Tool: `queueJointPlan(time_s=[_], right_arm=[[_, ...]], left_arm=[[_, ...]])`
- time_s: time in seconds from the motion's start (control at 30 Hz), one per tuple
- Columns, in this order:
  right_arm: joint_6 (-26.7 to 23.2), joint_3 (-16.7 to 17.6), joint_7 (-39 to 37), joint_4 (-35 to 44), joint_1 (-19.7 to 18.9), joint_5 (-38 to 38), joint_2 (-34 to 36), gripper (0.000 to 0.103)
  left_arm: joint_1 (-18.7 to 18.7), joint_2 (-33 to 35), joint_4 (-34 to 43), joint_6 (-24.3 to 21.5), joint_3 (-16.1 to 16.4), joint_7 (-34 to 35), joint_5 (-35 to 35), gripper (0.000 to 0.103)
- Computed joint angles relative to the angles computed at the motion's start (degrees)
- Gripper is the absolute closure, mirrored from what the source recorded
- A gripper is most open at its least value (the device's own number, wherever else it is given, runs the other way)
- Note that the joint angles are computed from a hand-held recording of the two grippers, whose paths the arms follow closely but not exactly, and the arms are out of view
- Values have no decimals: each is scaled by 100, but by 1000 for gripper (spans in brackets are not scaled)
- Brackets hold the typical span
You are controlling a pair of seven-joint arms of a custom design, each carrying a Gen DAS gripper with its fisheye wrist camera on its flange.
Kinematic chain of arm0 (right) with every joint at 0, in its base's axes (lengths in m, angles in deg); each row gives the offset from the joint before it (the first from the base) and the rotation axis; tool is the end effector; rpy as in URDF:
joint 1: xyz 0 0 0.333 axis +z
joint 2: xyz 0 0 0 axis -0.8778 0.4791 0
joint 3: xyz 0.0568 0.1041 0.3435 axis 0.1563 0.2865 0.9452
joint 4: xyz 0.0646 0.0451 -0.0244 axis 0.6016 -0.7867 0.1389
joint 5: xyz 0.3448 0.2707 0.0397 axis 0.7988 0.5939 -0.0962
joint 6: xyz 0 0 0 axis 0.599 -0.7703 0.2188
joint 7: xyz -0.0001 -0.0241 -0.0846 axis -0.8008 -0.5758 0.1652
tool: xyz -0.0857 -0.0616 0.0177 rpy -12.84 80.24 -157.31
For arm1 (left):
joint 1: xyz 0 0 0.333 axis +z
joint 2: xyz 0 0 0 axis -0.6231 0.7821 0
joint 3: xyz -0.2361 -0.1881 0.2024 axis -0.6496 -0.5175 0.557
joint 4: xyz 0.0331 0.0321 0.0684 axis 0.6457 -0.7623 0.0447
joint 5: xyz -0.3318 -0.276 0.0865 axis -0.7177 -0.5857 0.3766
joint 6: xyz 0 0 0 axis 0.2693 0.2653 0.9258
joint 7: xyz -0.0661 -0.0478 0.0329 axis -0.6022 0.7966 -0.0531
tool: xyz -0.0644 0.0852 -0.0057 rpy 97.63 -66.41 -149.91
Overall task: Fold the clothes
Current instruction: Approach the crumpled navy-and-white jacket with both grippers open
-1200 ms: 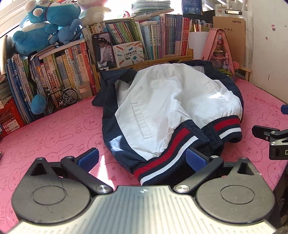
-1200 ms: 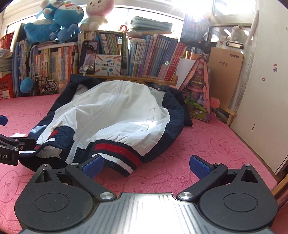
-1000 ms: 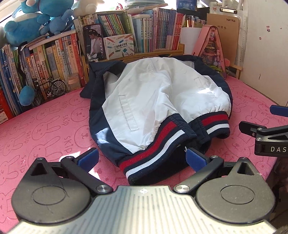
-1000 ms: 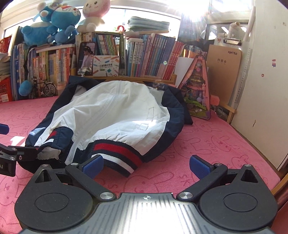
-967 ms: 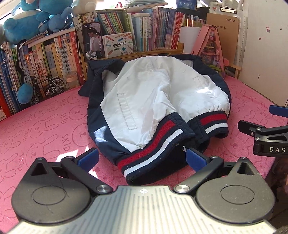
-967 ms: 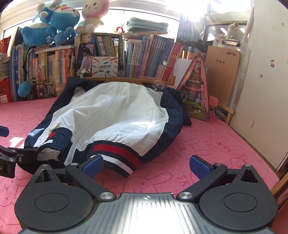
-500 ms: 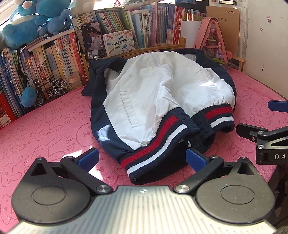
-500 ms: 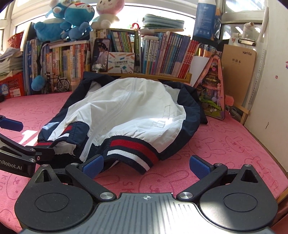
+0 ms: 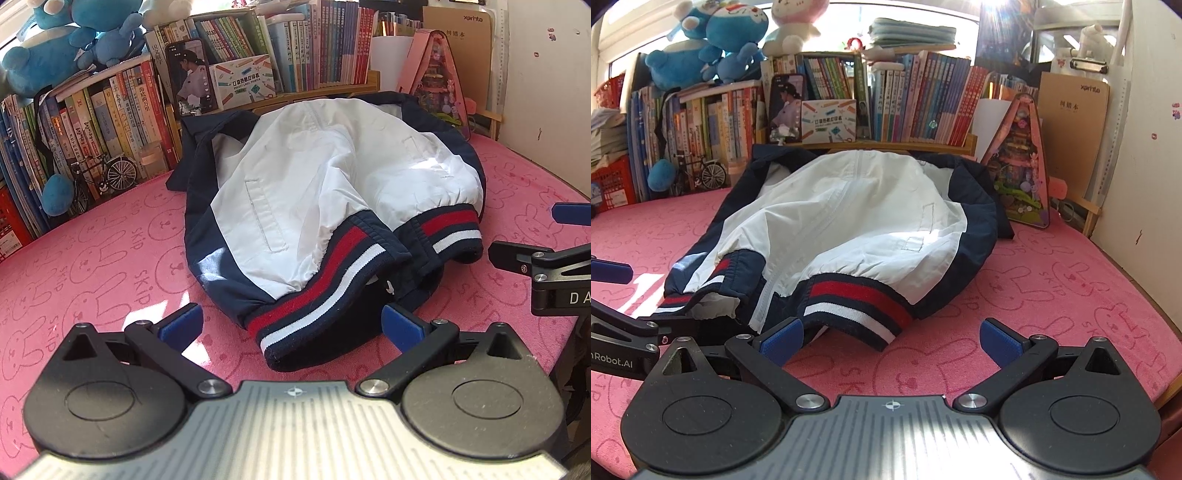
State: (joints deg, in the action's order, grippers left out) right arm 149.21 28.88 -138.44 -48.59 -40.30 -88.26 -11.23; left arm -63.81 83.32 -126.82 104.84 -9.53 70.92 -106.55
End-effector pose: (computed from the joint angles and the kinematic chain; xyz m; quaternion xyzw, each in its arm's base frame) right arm 0.5355 0.2587 0.3395 -0.5430 0.6966 -0.3902 0.2600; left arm 0.6196 -0.3354 0.3219 -0.4086 0.8129 -0.3425 0.2342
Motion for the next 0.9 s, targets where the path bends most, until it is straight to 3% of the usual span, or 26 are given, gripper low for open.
queueJointPlan(time_s=[0.17, 0.37, 0.5, 0.53, 0.6, 0.73, 0.9], right_arm=[[-18, 2, 20, -26, 6, -97, -29, 0], [27, 3, 27, -34, -21, -152, -20, 0], [-108, 4, -47, 1, 6, -129, 74, 0], [-115, 0, -83, 13, 10, -119, 97, 0], [-141, -10, -128, 42, 26, -143, 166, 0], [-126, -38, -221, 95, 43, -100, 267, 0], [-119, -73, -242, 135, 62, -85, 358, 0]], left_arm=[[331, 4, -29, -35, -328, -14, 165, 0], [39, 63, 22, -117, 4, -27, 124, 0], [536, 135, 38, -147, -490, -18, 309, 0], [533, 154, 51, -150, -484, -27, 322, 0], [500, 192, 82, -156, -446, -41, 336, 0], [-118, 293, 231, -270, 234, -138, 159, 0], [-106, 361, 334, -457, 253, -294, 171, 0]])
